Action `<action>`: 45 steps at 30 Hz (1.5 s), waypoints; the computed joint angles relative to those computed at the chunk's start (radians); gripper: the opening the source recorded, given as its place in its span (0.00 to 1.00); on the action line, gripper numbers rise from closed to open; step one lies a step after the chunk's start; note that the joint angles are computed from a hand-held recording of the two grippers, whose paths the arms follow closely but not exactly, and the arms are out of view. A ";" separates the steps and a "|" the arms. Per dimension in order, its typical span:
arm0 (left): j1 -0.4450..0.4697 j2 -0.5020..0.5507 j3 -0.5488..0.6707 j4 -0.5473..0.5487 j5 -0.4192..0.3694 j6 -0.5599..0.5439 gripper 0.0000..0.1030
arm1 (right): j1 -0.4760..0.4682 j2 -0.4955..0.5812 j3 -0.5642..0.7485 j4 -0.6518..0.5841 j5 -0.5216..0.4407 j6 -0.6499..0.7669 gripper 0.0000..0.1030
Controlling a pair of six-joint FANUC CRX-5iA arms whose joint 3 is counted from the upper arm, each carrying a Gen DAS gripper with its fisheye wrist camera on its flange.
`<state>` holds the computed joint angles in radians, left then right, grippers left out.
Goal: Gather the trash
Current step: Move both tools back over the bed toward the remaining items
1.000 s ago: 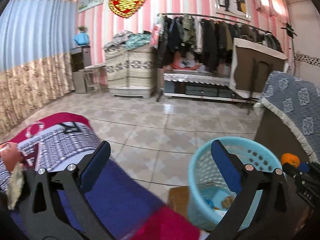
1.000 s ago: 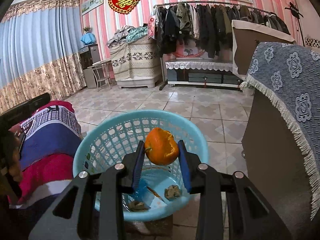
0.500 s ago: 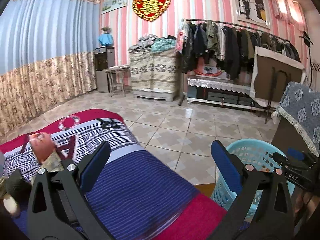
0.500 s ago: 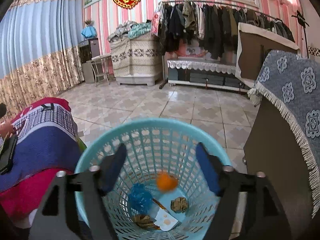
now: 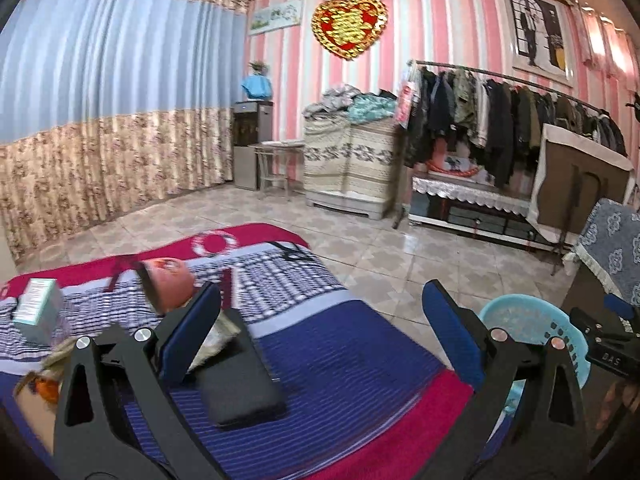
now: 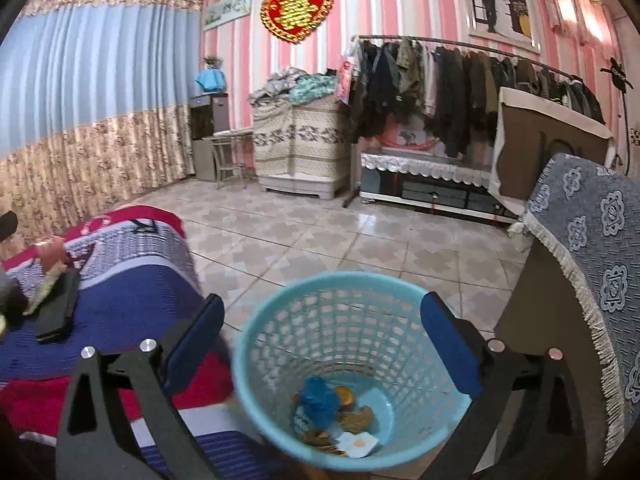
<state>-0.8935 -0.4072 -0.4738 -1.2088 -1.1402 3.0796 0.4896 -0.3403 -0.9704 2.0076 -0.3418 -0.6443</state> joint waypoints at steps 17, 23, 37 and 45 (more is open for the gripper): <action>-0.206 -0.290 -0.125 0.006 -0.452 0.018 0.95 | 0.227 -0.019 0.014 -0.026 -0.028 -0.008 0.94; -0.328 -0.360 -0.157 -0.005 -0.643 0.049 0.95 | 0.313 0.002 0.028 -0.054 -0.068 0.012 0.94; -0.638 -0.535 -0.221 -0.048 -1.091 0.141 0.95 | 0.460 0.092 0.086 -0.099 -0.136 0.061 0.94; -0.649 -0.597 -0.259 -0.014 -1.142 0.172 0.95 | 0.469 0.142 0.114 -0.098 -0.116 0.063 0.94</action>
